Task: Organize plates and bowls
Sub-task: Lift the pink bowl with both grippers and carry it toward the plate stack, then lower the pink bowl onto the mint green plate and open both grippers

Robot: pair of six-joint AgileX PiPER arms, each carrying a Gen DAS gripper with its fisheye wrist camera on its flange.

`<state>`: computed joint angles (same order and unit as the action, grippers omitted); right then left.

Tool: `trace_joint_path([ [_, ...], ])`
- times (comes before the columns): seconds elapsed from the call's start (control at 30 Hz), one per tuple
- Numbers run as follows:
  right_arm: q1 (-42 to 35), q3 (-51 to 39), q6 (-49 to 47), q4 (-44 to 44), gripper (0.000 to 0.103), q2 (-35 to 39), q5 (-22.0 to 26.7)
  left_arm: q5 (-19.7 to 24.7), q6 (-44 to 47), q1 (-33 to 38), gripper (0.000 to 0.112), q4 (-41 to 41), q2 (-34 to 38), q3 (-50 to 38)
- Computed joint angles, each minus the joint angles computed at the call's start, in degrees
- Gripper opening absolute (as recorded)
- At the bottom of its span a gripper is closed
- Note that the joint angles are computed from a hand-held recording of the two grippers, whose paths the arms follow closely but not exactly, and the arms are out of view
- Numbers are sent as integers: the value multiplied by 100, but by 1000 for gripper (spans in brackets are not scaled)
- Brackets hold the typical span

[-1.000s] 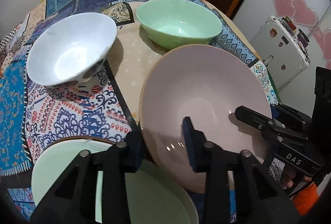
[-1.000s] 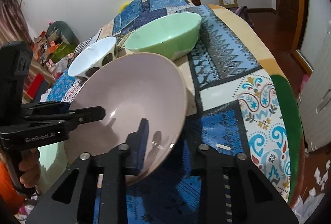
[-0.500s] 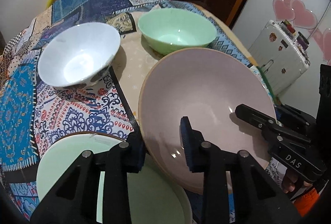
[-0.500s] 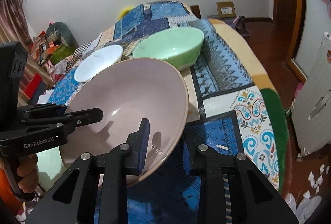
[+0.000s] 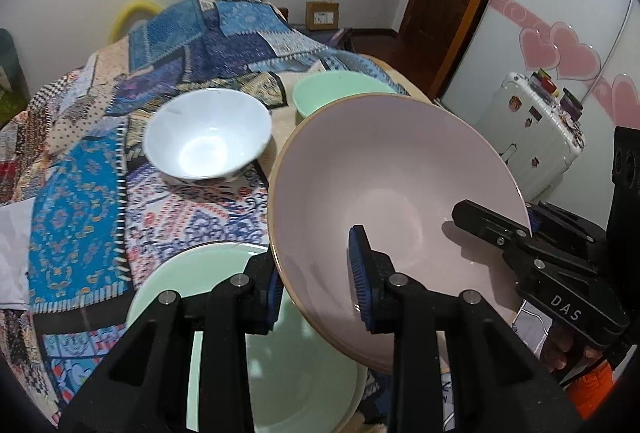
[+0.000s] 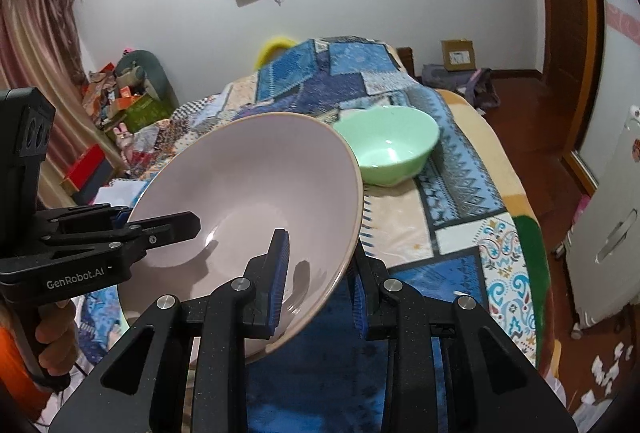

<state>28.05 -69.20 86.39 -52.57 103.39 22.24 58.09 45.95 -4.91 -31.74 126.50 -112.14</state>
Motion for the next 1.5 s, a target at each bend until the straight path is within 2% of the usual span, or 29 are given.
trace_joint_path([
  [0.63, 832, -1637, -977, 559, 25, 813, 500, 23, 887, 1424, 30, -715, -984, 932],
  [1.17, 1214, -3776, -2958, 2145, 25, 2121, 903, 212, 1172, 2562, 30, -735, -796, 598],
  [1.5, 1289, -5716, -4335, 3384, 25, 3292, 1586, 355, 1009, 3046, 30, -448, -250, -86],
])
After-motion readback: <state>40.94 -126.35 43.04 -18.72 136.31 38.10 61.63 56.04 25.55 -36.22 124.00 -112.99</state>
